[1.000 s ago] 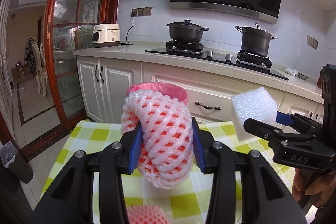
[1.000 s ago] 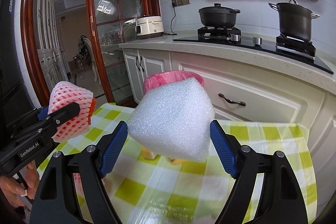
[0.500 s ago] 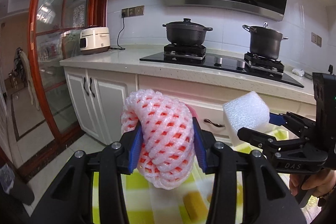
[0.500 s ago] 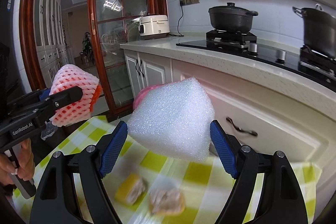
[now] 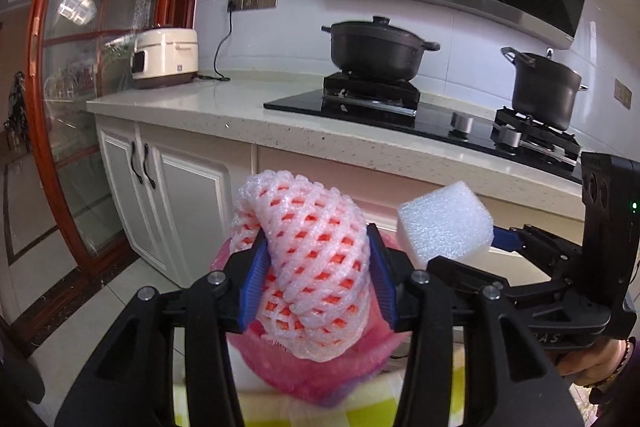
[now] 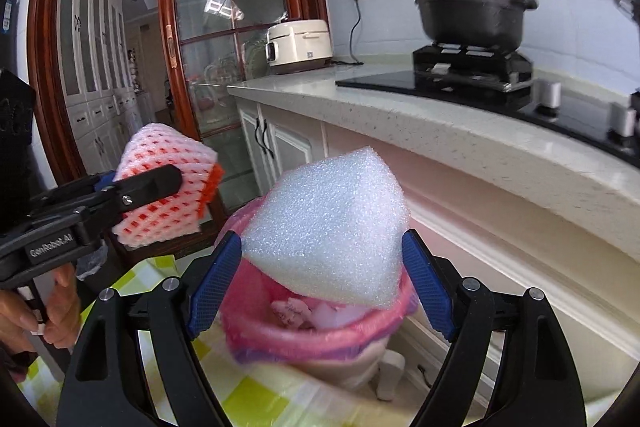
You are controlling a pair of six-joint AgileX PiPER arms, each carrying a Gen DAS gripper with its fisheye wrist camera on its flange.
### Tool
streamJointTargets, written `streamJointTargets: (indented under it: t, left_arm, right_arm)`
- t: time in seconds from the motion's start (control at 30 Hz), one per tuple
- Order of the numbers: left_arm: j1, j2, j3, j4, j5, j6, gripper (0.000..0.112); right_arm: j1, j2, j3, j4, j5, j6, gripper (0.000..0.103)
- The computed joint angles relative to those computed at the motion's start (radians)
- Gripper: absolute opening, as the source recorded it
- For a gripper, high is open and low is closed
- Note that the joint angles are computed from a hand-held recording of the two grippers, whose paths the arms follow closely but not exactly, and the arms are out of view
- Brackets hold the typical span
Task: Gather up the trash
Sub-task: 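Carry the foam sheet and fruit net over the pink bin and open both tools, then move both tools back over the table toward the white tissues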
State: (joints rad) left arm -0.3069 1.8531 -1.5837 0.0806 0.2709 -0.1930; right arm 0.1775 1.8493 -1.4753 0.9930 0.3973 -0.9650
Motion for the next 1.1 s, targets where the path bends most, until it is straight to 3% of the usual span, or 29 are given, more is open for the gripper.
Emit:
streamJointTargets:
  t: [0.1, 0.3, 0.5, 0.63, 0.73, 0.9, 1.1]
  left_arm:
    - [0.020, 0.081, -0.072, -0.022, -0.004, 0.032, 0.063]
    - [0.060, 0.156, -0.130, 0.018, -0.009, -0.005, 0.064]
    - [0.053, 0.041, 0.053, 0.158, -0.061, -0.163, 0.070]
    - [0.016, -0.080, 0.173, 0.308, -0.053, -0.319, 0.079]
    - [-0.029, -0.194, 0.261, 0.406, -0.021, -0.431, 0.083]
    - [-0.159, -0.426, 0.432, 0.687, 0.085, -0.779, 0.091]
    - [-0.416, -0.637, 0.579, 0.950, 0.329, -1.105, 0.095]
  right_arm:
    - [-0.010, 0.087, -0.089, 0.032, 0.026, -0.043, 0.083]
    - [-0.047, 0.147, -0.136, 0.105, 0.034, -0.100, 0.083]
    - [-0.086, -0.029, 0.084, 0.242, 0.032, -0.266, 0.083]
    - [-0.095, -0.189, 0.229, 0.185, 0.023, -0.249, 0.083]
    - [-0.100, -0.318, 0.330, 0.076, 0.015, -0.151, 0.083]
    - [-0.117, -0.557, 0.515, -0.018, 0.037, -0.025, 0.083]
    - [-0.075, -0.825, 0.708, -0.230, 0.057, 0.293, 0.083]
